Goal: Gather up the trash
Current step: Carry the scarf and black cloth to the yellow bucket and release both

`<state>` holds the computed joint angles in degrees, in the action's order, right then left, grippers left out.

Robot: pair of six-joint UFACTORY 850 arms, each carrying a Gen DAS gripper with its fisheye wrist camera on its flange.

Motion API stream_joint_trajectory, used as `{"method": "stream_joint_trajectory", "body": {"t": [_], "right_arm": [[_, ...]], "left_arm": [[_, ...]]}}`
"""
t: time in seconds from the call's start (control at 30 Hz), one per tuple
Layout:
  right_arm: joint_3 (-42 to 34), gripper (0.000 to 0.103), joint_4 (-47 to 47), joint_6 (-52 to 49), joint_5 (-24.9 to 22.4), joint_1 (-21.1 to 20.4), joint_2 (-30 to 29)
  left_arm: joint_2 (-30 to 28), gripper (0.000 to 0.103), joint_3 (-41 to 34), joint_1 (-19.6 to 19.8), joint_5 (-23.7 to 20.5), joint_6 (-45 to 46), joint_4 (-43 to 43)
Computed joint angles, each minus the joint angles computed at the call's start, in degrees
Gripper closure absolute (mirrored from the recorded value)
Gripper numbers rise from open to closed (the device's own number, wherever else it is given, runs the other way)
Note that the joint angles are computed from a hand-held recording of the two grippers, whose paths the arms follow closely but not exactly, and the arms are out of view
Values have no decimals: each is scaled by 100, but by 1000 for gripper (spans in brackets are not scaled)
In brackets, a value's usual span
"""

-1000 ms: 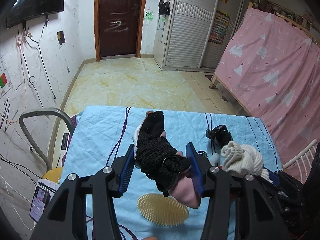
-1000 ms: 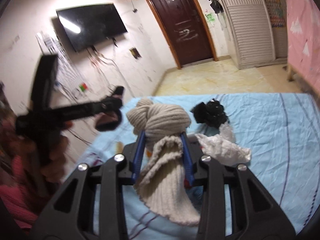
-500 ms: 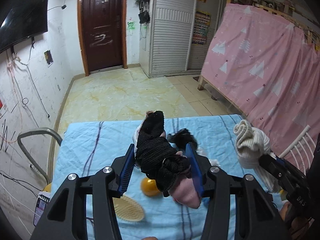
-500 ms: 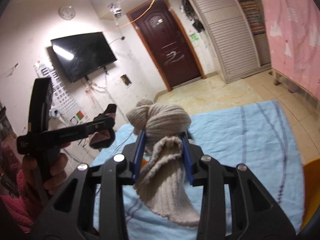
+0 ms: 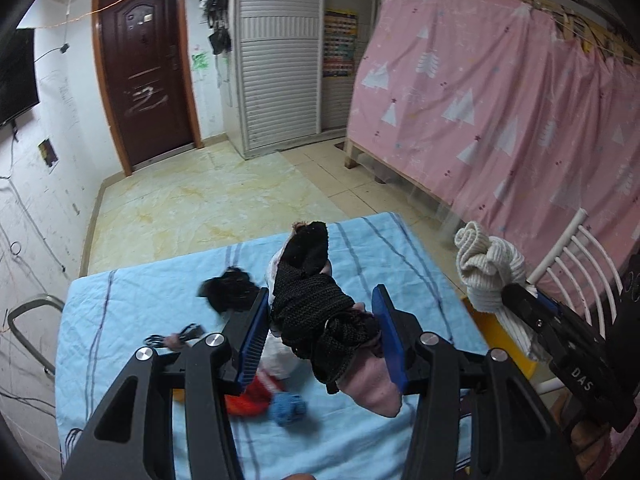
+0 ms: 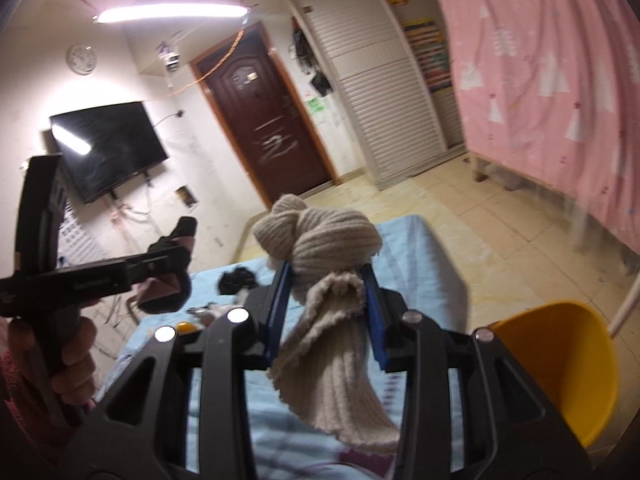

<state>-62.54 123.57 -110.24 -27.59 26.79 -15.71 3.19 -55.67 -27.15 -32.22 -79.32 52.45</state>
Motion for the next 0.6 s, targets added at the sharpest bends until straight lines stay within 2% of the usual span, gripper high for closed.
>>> {"method": "stream_joint_trajectory", "body": {"t": [0.23,0.33,0.5,0.6], "right_arm": [[342,69,1113,-1085,369,-312,192],[401,69,1754,-1694,609,-381,206],[565,69,3493,-3415,922,-462,227],[587,69,3906,-3810,978,-559,168]], "left_arm": [[-626,61,-596,-367,18,173,-96],[-821,61,-806,-451,231,329,-180],[-1204,61,-1162,-570,706,716,-513],[-1461,61,-1406,-621,882,1047,-860]]}}
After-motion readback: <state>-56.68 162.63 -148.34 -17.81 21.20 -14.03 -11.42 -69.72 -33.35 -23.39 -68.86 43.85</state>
